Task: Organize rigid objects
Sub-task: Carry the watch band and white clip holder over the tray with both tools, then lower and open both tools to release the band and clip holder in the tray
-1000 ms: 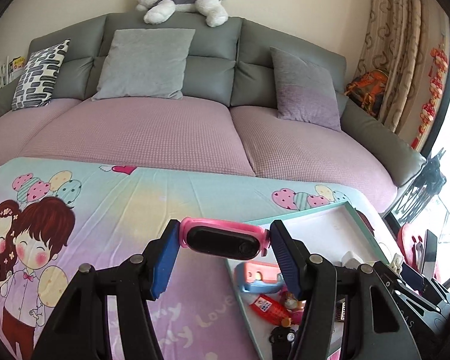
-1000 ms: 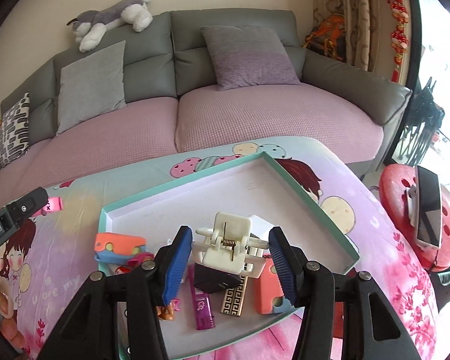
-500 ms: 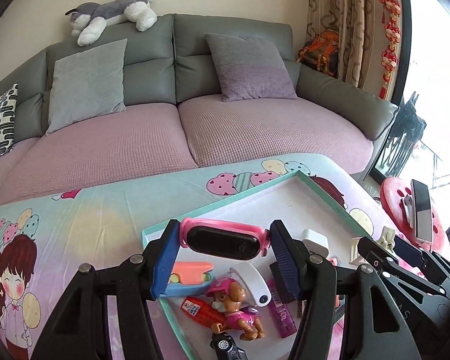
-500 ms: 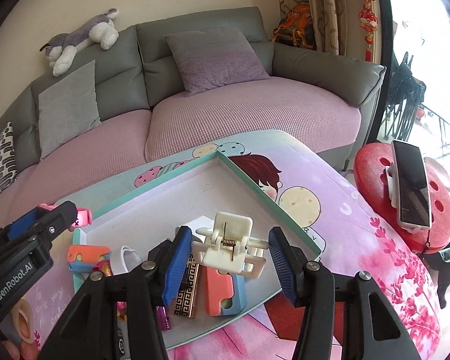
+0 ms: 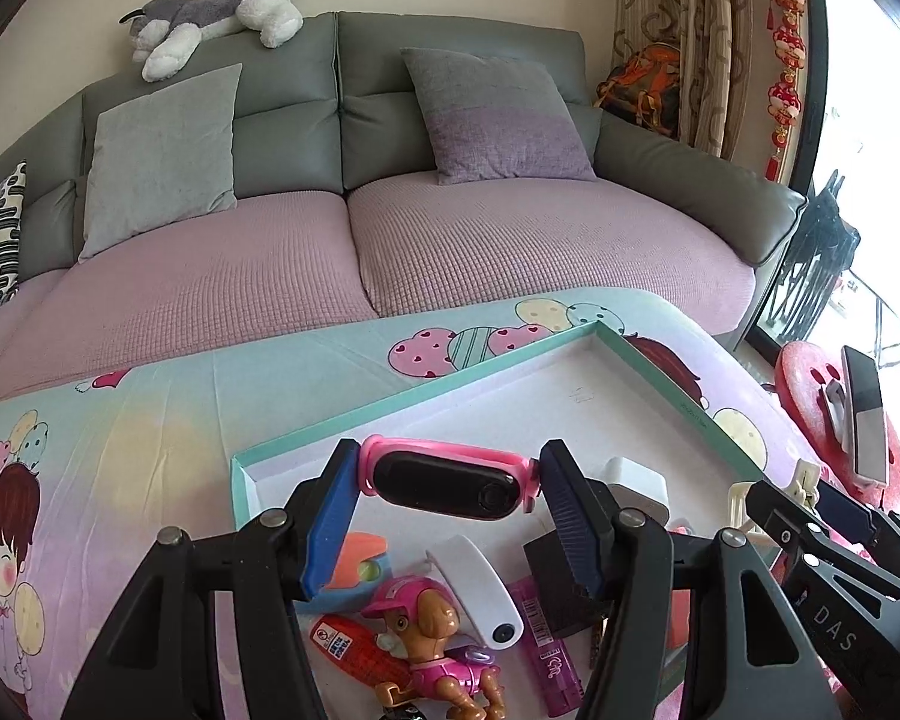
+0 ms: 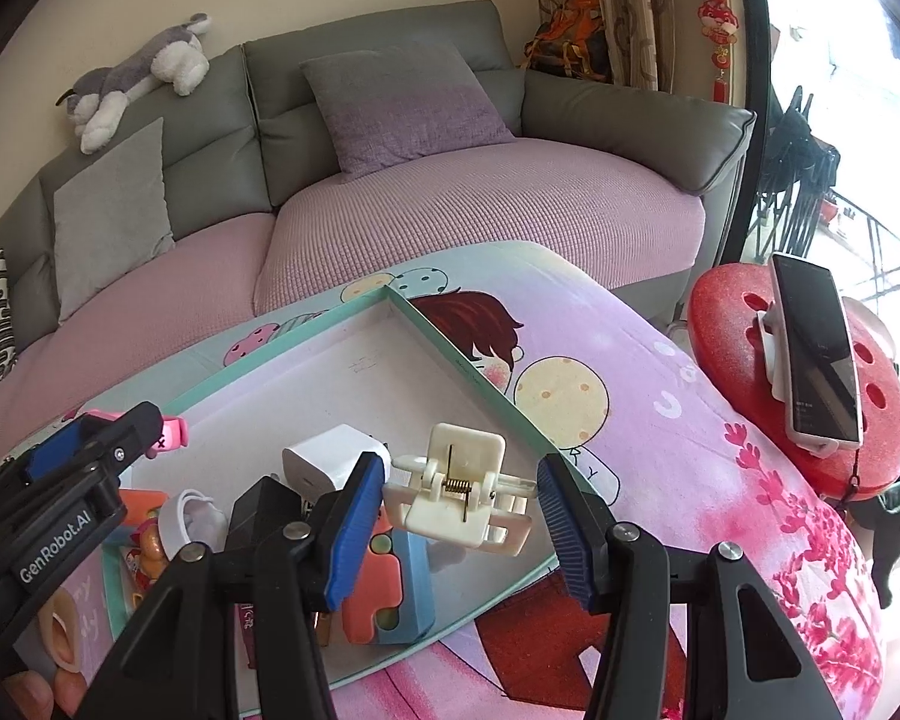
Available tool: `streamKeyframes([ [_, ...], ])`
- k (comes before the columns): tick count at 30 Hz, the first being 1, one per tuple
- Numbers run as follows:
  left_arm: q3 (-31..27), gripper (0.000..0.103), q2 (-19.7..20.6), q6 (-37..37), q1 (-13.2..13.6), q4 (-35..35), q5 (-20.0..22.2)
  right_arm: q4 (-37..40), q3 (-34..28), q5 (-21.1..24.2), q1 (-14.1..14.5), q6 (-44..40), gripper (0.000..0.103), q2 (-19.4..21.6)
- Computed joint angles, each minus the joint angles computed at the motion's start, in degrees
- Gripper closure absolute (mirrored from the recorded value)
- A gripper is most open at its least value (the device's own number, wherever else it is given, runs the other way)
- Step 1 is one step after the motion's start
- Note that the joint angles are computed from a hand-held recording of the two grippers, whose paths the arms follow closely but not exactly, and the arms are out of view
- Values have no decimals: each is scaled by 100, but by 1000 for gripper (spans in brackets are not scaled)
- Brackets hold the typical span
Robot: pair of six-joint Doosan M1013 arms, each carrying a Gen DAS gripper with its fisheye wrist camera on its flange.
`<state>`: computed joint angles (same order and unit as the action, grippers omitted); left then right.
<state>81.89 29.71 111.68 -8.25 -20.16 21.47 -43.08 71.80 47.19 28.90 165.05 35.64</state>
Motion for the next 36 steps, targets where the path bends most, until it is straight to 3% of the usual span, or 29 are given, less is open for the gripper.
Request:
streamKeyframes([
  [32, -254, 40, 200, -945, 91, 620, 467, 290, -294, 370, -3, -614, 46, 269],
  [36, -285, 35, 204, -1233, 105, 844, 533, 336, -317, 414, -8, -664, 44, 283],
])
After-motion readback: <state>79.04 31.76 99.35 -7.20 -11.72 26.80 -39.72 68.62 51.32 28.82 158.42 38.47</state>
